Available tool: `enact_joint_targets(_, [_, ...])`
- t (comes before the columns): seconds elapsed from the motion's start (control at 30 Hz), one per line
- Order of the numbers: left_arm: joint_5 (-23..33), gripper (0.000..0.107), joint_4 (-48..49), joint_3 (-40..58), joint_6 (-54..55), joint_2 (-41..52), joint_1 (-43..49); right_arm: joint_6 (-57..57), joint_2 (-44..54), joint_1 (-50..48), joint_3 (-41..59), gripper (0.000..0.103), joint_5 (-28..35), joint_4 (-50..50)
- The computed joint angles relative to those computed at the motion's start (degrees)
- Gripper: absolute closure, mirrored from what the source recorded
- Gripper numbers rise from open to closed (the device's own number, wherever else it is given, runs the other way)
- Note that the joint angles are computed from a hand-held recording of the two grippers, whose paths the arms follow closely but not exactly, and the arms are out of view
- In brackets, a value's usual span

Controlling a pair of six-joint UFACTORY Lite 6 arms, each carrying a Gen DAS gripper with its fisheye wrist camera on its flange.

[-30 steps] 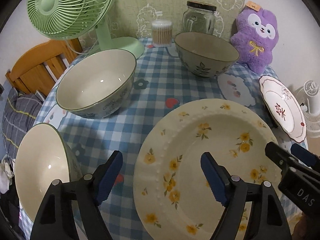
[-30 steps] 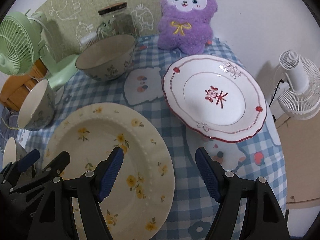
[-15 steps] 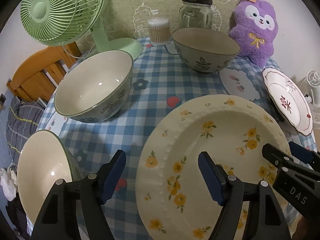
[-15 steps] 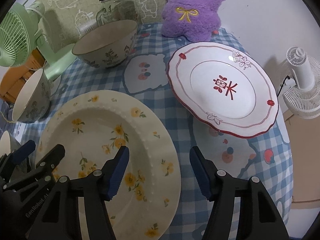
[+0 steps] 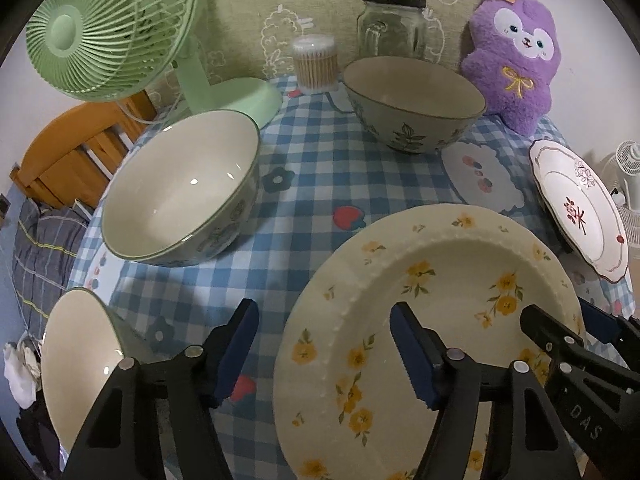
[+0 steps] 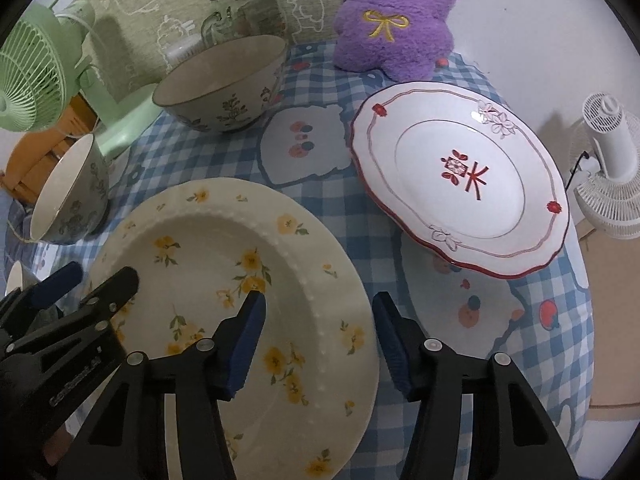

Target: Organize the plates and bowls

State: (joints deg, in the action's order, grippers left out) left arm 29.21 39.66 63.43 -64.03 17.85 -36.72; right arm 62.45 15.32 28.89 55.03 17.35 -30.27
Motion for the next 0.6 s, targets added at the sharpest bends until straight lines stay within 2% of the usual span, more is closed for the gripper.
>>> enact_joint_targets(0.13, [-1.8,0.046,-6.2,0.9,6.0,1.7,1.4,-2.2,0.7,-0.3,0.5,0.048,-0.1,1.8])
enact_joint_targets(0.6, [-0.6,0.047,-6.1,-0.2,7.8,0.7,-0.1,-7.6,-2.2,0.1,-2.4,0.051,1.5,10.5])
